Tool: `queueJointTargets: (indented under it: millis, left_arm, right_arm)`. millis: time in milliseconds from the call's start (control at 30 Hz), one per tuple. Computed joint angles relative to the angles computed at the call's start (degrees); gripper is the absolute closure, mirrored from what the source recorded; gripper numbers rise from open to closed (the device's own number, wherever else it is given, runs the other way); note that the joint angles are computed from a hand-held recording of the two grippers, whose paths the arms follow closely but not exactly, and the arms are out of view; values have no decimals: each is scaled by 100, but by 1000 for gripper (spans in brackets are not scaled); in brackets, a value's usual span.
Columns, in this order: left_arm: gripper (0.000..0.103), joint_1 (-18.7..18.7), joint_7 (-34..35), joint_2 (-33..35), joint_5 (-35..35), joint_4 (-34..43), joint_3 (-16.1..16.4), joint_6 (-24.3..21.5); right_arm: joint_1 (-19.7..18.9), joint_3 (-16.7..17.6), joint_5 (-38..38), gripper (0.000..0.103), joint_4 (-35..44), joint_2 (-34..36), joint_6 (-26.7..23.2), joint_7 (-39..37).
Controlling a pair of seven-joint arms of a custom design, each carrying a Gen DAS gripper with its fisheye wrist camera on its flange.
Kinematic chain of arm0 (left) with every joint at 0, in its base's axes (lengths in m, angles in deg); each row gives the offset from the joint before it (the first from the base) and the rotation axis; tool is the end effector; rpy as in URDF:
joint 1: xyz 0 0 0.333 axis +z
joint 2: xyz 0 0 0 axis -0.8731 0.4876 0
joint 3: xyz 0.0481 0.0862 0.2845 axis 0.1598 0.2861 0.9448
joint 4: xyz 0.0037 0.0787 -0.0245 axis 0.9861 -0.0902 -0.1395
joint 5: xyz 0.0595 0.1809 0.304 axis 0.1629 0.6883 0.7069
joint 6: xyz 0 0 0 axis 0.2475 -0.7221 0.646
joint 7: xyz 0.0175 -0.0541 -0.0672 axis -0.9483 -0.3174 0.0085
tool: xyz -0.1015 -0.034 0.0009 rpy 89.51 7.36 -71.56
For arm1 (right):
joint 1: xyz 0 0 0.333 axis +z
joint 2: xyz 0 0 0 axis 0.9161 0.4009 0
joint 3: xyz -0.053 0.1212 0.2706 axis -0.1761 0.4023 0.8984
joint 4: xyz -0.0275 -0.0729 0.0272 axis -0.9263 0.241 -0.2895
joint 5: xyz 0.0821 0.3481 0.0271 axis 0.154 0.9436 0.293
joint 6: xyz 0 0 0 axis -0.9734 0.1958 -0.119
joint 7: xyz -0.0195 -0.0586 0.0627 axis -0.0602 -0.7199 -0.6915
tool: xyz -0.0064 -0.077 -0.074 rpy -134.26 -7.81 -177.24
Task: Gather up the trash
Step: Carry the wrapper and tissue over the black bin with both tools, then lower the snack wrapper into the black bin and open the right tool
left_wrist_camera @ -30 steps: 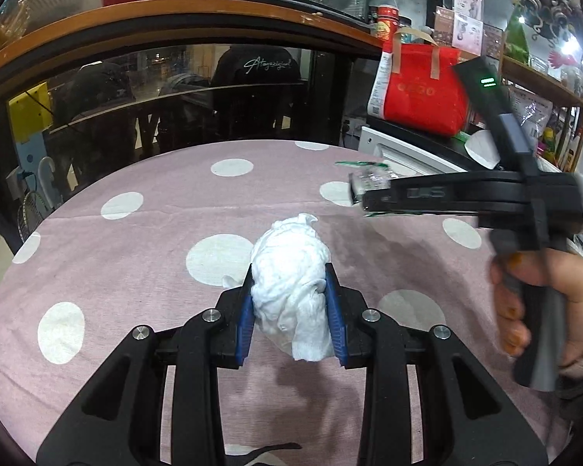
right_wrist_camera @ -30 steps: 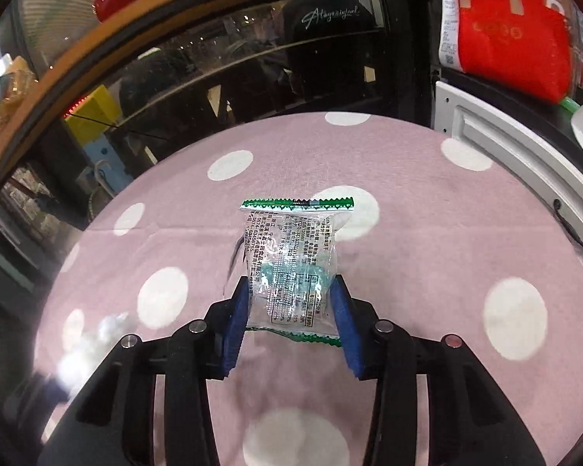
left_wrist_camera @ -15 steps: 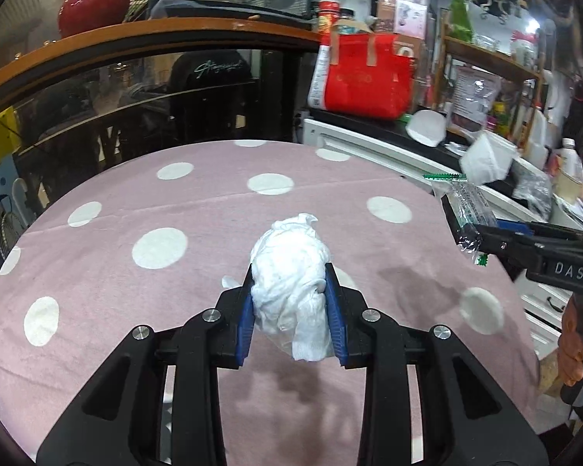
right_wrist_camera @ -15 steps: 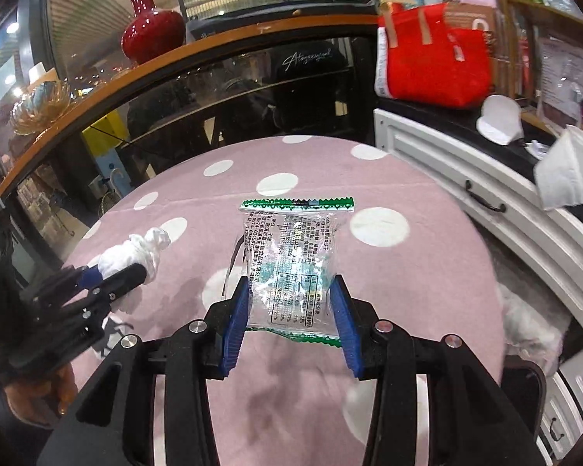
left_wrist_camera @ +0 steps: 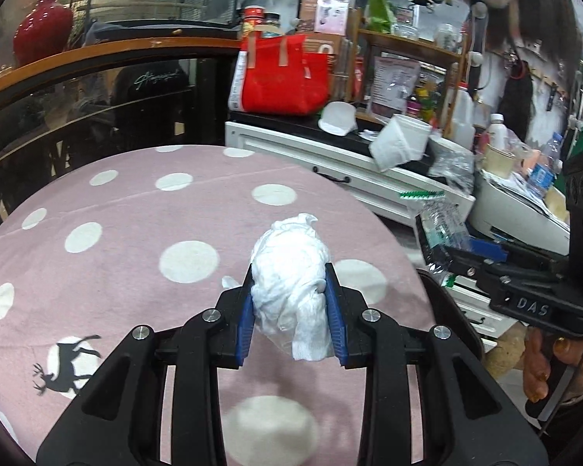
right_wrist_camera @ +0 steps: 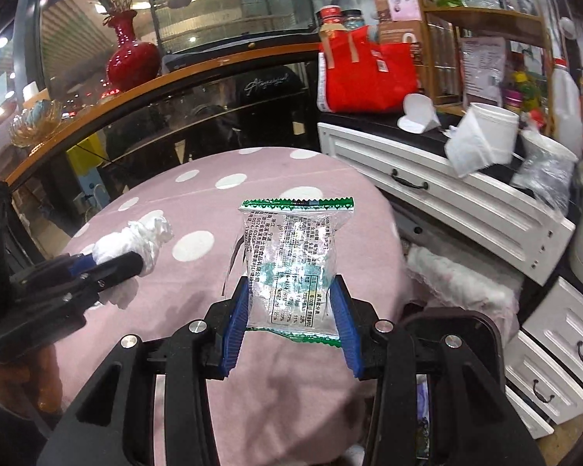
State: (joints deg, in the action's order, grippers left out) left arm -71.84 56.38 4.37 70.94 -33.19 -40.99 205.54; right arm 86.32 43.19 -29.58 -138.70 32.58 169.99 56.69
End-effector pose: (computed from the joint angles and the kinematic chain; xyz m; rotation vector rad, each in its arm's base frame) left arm 0.6190 -0.2515 0.7104 -1.2702 2.1429 -1.1908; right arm 0.5638 0.2273 0.6833 -1.5706 1.7014 -0.6512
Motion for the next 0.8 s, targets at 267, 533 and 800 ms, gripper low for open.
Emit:
queueJointTargets:
  millis: [267,533,800]
  left_arm:
    - [70,-255,189,-241,-166,-400,-219,120]
    - [70,-548,320,-163,-247,-376,-336,14]
    - [70,-916,410,218,-114,85,-385,-382]
  right_arm:
    - [-349,111,-297,62,-1357,-960,169,697]
    - [-891,401,-472,62,-2281,-1651,6,1175]
    - [-1176,356,37,61,-2795,-1750,-298,1136]
